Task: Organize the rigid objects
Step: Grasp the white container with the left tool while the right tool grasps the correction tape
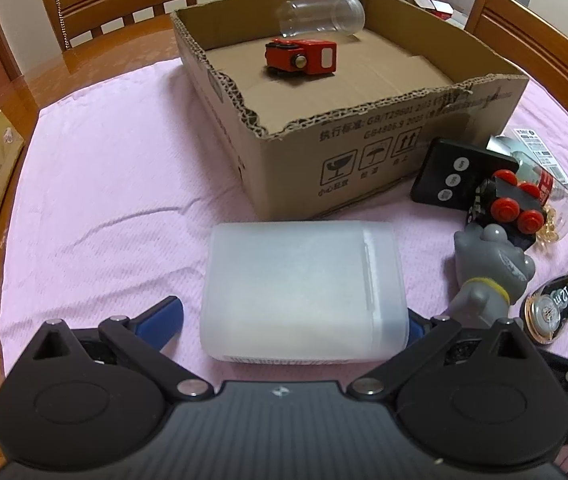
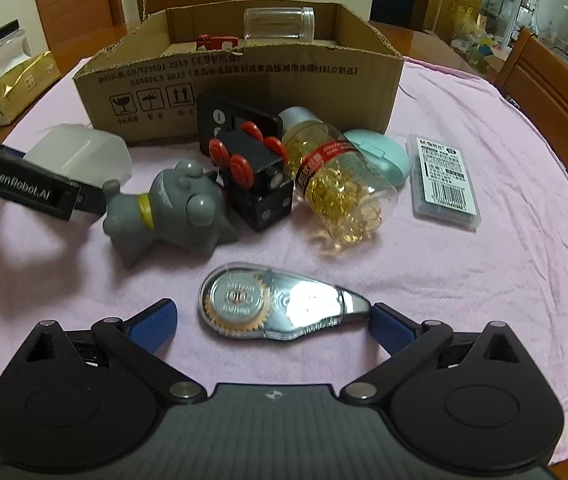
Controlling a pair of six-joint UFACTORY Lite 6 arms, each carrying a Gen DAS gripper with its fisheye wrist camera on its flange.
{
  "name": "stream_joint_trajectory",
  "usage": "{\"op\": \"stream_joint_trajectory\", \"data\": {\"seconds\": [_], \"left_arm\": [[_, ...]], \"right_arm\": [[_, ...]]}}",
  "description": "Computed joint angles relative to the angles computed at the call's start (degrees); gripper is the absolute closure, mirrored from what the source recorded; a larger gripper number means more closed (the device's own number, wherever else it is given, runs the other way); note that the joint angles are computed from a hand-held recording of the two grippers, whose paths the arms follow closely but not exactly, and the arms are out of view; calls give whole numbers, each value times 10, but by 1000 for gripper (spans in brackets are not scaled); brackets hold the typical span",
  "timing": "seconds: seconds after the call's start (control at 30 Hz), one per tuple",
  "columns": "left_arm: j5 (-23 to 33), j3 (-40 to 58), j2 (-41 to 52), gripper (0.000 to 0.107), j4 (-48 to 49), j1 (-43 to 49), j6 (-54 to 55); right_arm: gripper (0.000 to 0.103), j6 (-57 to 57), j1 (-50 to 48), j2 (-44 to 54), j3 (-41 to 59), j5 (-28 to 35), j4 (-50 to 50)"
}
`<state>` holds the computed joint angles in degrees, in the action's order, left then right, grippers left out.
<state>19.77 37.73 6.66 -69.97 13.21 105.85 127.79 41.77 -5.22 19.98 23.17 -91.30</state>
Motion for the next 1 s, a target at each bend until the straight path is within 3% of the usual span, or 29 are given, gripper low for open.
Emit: {"op": "stream_joint_trajectory", "data": {"seconds": [0.33,0.7,1.0], "left_arm": [[19,1,-5,6,-26,2,21],[31,4,-33,20,62,-4,-59],[36,12,-30,24,82,-8,-81]], "right_arm": [[0,33,-9,-5,-13,11,-31],[0,17,9,6,3,17,12],[10,7,17,7,10,24,17]]}}
